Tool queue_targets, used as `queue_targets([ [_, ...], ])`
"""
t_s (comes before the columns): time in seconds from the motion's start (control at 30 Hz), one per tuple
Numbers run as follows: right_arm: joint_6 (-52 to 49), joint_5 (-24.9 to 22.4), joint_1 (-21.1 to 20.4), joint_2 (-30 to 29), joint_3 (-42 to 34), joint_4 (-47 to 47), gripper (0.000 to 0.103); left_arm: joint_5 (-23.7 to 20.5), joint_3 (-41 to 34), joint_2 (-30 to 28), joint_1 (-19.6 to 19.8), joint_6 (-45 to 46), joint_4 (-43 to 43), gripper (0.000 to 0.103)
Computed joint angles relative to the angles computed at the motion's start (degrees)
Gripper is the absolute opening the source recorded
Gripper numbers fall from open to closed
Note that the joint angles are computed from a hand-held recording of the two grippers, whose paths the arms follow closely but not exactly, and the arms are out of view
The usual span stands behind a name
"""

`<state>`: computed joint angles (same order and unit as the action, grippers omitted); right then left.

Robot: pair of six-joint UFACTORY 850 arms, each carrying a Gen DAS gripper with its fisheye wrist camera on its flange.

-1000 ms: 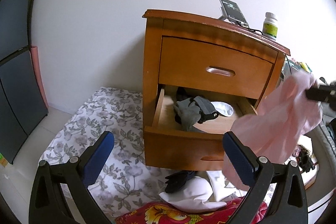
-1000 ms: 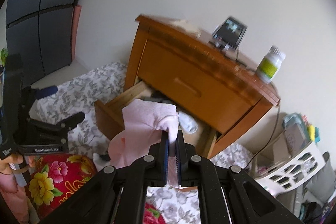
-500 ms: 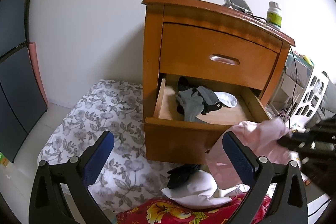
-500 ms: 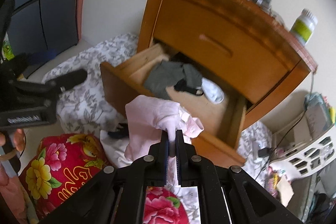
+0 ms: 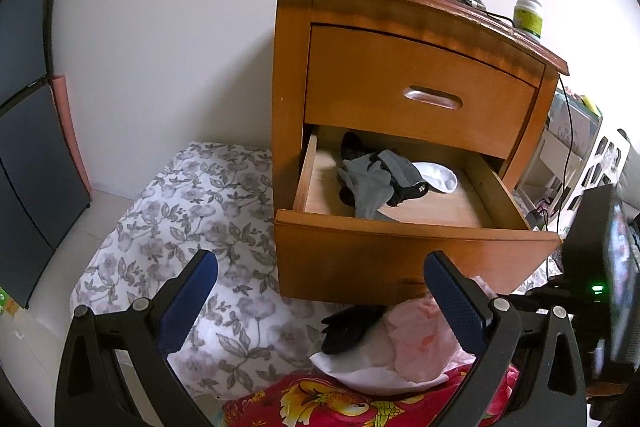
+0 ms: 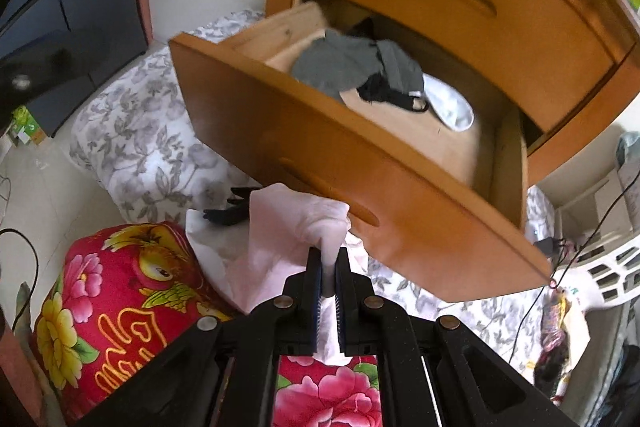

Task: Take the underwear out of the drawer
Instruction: 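Lower the pink cloth onto the white shirt and open the right tool, then withdraw the right tool from the pink cloth and back away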

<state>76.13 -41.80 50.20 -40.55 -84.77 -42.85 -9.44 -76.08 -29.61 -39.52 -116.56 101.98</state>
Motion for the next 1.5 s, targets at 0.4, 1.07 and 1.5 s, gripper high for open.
queue_targets([
  [0.4,-2.45,4.51,-2.72,-5.08,-1.62,8.49,0.007,0.39,-1.3,-1.38,-0.1,11.13,-9.95,0.103],
  [1.07,3.45,4.98,-1.96,-1.6,1.51,5.53,0.021,-1.38,-1.78,-1.58,-1.24,20.52,-16.92,0.103],
  [1.5,25.07,-1.71,2.13,7.64,7.1,-13.2,0.056,-4.1,0.91,1.72,-2.13,8.16,-4.03,0.103],
])
